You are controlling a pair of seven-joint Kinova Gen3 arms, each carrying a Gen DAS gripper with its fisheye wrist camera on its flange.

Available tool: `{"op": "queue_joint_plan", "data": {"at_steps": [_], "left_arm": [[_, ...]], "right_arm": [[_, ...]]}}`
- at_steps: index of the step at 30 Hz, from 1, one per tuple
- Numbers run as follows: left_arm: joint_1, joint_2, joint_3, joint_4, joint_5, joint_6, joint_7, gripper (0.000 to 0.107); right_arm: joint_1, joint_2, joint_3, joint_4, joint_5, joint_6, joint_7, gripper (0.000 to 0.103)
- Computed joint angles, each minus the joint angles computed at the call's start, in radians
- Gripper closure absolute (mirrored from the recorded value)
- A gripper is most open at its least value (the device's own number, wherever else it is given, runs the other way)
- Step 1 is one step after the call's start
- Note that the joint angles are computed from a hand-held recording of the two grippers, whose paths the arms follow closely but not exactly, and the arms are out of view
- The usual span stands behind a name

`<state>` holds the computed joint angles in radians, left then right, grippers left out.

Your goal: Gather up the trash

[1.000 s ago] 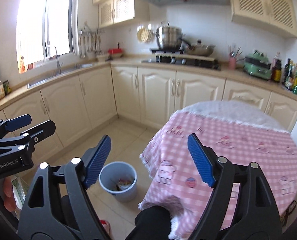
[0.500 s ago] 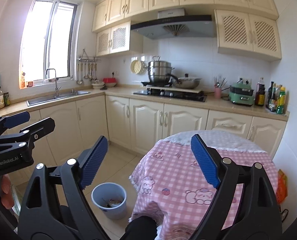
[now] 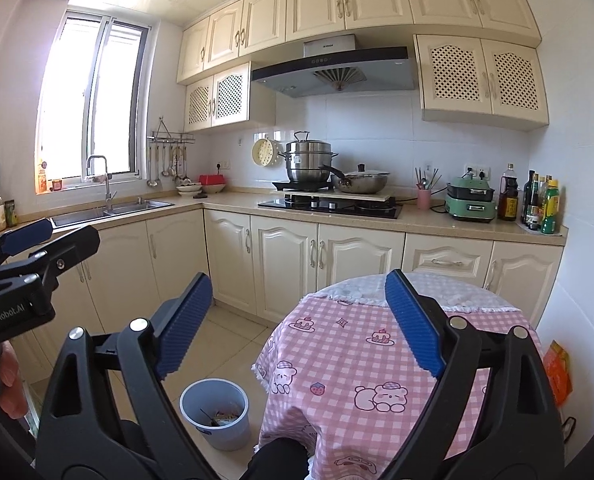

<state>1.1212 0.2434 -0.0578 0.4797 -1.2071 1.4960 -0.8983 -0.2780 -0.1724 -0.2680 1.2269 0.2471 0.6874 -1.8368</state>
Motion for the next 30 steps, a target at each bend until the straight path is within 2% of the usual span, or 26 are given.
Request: {"op": "queue_joint_plan", "data": {"at_steps": [4,30], "left_arm": [[0.001,0.006,-0.002,-0.008,0.0,0.001,-0.01,0.021],[-0.027,-0.003,0.009,0.021,0.023,0.008,-0.004,0.021]], "right_arm": [[-0.008,-0.004,0.018,0.004,-0.033,-0.003,0.023,0.016],[-0.005,0.003,0.018,-0.001,-0.049,0.014,0.039,0.015]]}}
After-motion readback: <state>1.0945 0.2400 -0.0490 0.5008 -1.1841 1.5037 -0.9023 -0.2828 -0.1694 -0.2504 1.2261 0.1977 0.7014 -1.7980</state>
